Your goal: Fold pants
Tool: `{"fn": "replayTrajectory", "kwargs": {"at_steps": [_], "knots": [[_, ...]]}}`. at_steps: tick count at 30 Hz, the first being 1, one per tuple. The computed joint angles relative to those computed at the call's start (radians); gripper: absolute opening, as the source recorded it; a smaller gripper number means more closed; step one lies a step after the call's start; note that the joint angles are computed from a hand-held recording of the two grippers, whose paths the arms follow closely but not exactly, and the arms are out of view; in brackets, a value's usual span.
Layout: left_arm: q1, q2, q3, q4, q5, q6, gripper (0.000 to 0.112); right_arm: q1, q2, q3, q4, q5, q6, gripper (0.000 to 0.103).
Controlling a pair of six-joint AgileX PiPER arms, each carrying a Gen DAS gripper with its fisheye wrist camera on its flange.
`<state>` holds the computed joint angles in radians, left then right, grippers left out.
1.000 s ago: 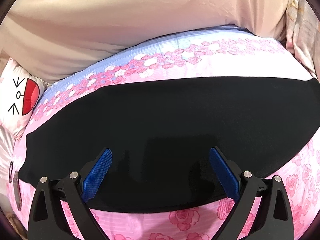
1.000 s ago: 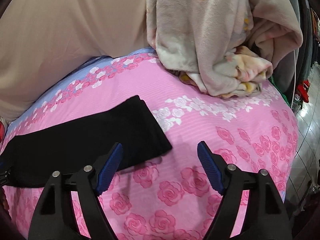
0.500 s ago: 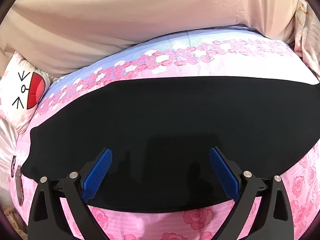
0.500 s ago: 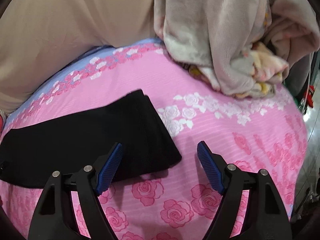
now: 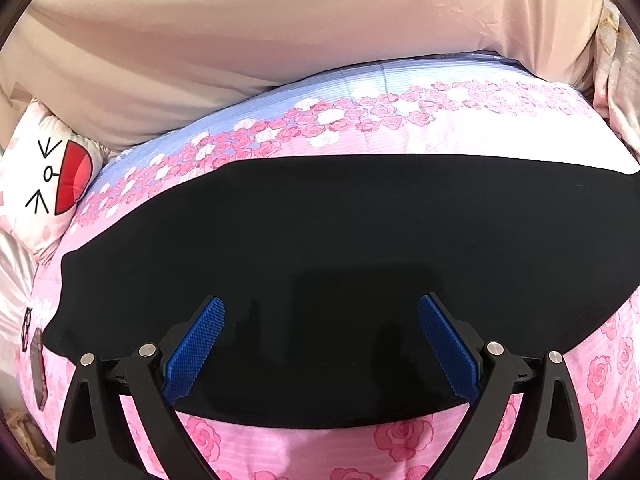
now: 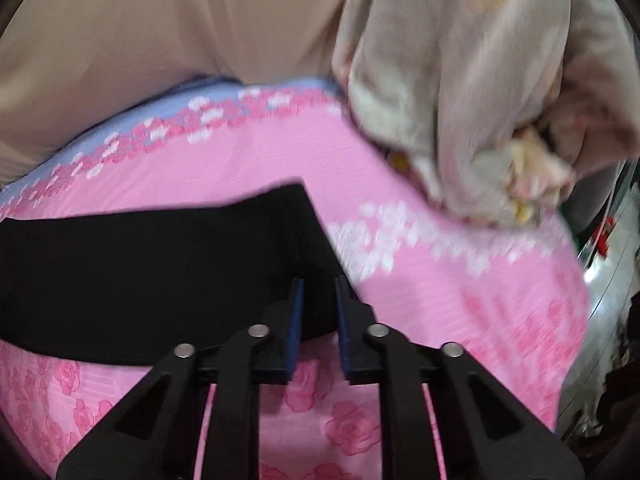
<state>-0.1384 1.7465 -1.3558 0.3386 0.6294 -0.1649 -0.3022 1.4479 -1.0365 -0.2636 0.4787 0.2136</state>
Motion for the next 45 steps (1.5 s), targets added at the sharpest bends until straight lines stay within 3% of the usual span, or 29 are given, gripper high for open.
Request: {"fn": "replayTrajectory", "kwargs": {"at_steps": [2, 5, 6, 8, 11, 12, 13, 21, 23, 25, 27, 30, 37, 40, 45], "knots": [[0.002, 0.002, -0.006, 0.003, 0.002, -0.006, 0.096, 0.026, -0.014, -0.024, -0.101, 0.022, 0.062, 0.007], [0.008, 0.007, -0.012, -0.015, 0.006, 0.004, 0.096, -0.015, 0.101, -0.063, -0.025, 0.058, -0.037, 0.008], [0.006, 0.009, -0.013, -0.006, 0.009, -0.004, 0.096, -0.020, 0.100, -0.036, -0.025, 0.021, -0.037, 0.010], [0.005, 0.006, -0.010, 0.014, 0.013, -0.011, 0.096, -0.028, 0.076, -0.035, 0.028, 0.029, -0.084, 0.018], [0.014, -0.003, -0.005, 0.007, 0.006, -0.004, 0.096, -0.080, 0.029, -0.037, 0.243, 0.041, -0.243, 0.054], [0.019, -0.002, -0.008, 0.002, 0.007, -0.001, 0.096, -0.088, 0.021, -0.034, 0.274, 0.039, -0.264, 0.073], [0.023, 0.001, -0.012, 0.000, 0.009, -0.001, 0.096, -0.098, 0.014, -0.037, 0.307, 0.040, -0.288, 0.080], [0.070, -0.028, 0.008, -0.042, -0.012, 0.038, 0.096, -0.162, 0.148, -0.113, 0.514, 0.110, -0.432, 0.082], [0.098, -0.034, 0.011, -0.061, -0.015, 0.059, 0.096, -0.135, 0.144, -0.092, 0.489, 0.075, -0.413, 0.078], [0.130, -0.034, 0.010, -0.085, -0.018, 0.080, 0.096, -0.102, 0.145, -0.095, 0.423, 0.072, -0.346, 0.046], [0.164, -0.029, 0.005, -0.115, -0.020, 0.107, 0.096, -0.104, 0.153, -0.114, 0.480, 0.103, -0.355, 0.021], [0.209, -0.031, 0.004, -0.170, -0.026, 0.159, 0.096, -0.045, 0.129, -0.119, 0.432, 0.106, -0.268, 0.020], [0.356, -0.035, -0.007, -0.341, -0.051, 0.342, 0.096, 0.156, 0.068, -0.201, 0.533, 0.116, -0.220, 0.020], [0.428, -0.027, -0.021, -0.414, -0.054, 0.421, 0.096, 0.260, 0.100, -0.285, 0.549, 0.130, -0.195, 0.020], [0.546, -0.010, -0.044, -0.520, -0.045, 0.533, 0.096, 0.475, 0.261, -0.528, 0.484, 0.176, -0.116, 0.020]]}}
